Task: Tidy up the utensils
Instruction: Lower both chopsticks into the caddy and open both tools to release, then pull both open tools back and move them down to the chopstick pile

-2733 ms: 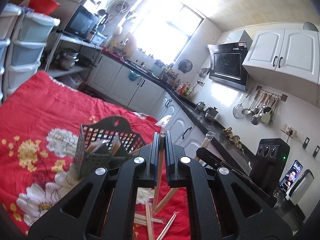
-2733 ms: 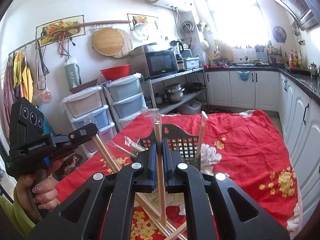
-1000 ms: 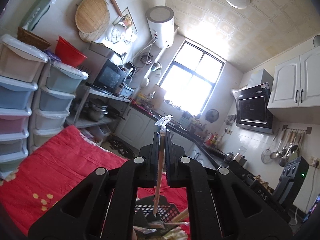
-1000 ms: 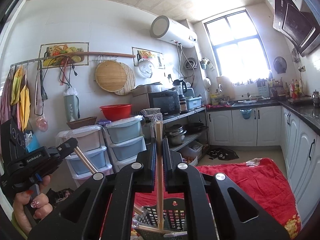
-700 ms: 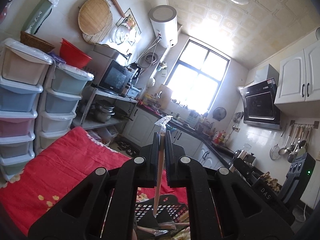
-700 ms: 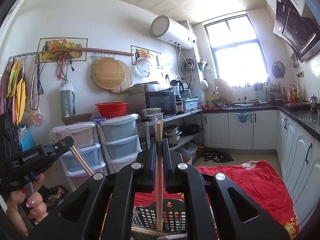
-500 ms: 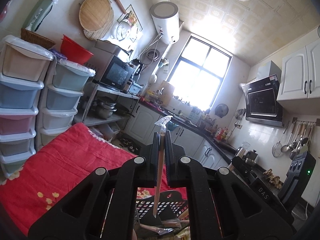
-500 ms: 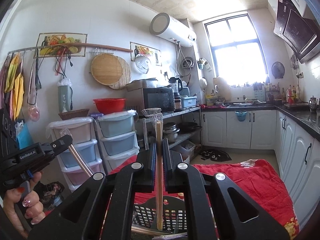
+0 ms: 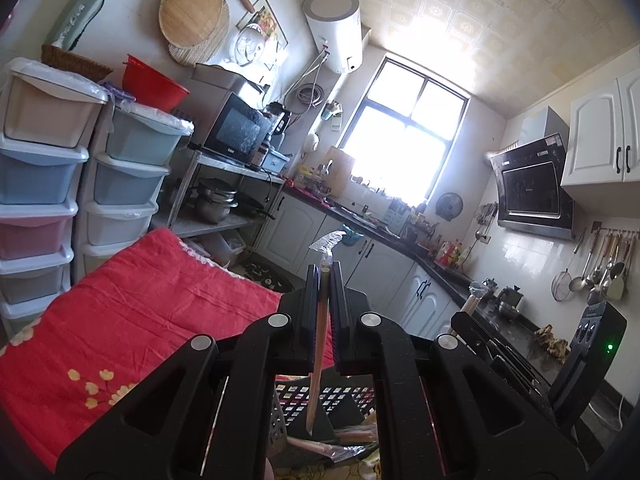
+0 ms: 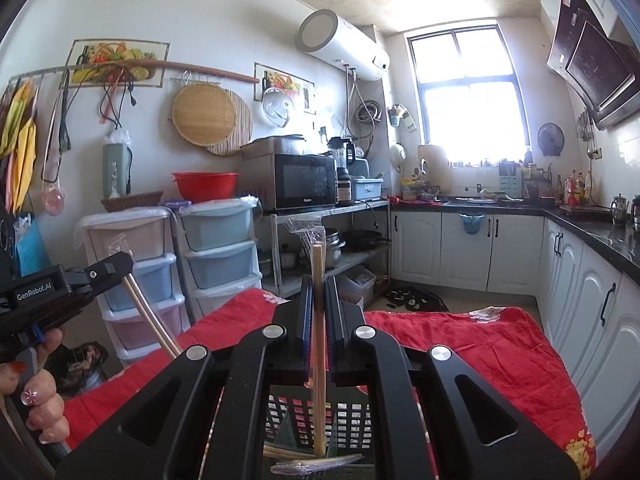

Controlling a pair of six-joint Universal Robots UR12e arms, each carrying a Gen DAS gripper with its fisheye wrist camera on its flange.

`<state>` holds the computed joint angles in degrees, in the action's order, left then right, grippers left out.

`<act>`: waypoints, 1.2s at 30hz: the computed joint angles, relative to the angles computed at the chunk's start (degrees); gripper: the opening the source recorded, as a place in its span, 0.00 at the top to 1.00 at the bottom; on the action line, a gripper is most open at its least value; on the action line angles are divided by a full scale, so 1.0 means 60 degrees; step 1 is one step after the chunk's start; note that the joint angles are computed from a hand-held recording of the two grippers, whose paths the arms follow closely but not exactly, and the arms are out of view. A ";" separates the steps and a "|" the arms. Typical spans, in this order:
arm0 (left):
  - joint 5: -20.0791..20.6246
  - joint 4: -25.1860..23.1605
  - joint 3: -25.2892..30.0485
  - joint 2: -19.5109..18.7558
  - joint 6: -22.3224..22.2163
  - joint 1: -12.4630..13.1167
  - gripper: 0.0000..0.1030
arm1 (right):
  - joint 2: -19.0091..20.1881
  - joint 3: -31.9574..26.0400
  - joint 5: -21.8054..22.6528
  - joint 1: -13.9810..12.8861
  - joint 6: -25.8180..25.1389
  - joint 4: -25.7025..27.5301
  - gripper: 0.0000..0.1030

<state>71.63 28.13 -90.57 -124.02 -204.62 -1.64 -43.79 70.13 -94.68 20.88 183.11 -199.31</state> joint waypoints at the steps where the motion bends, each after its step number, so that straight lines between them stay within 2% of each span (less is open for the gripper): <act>1: 0.0003 -0.0026 -0.0011 -0.0006 0.0009 -0.0014 0.97 | 0.0012 0.0004 -0.0023 0.0003 -0.0025 0.0016 0.94; 13: -0.0235 -0.0430 -0.0013 -0.0148 -0.0086 0.0006 0.97 | -0.0096 0.0254 -0.0074 -0.0007 0.0179 0.0331 0.93; 16: -0.0306 -0.0462 -0.0049 -0.0134 -0.0081 0.0015 0.97 | -0.0146 0.0359 -0.0105 -0.0016 0.0326 0.0312 0.87; 21: -0.0383 -0.0679 -0.0108 -0.0075 -0.0005 0.0022 0.96 | -0.0257 0.0550 -0.0060 -0.0047 0.0524 0.0309 0.83; 23: -0.0442 -0.0687 -0.0169 -0.0044 0.0013 0.0037 0.85 | -0.0306 0.0635 -0.0055 -0.0051 0.0567 0.0315 0.82; 25: -0.0427 -0.0675 -0.0249 0.0005 0.0086 0.0040 0.78 | -0.0366 0.0725 -0.0066 -0.0055 0.0595 0.0368 0.78; 36: -0.0513 -0.0805 -0.0642 0.0270 -0.0033 0.0161 0.45 | -0.0790 0.1312 0.0019 -0.0137 0.1107 0.1022 0.70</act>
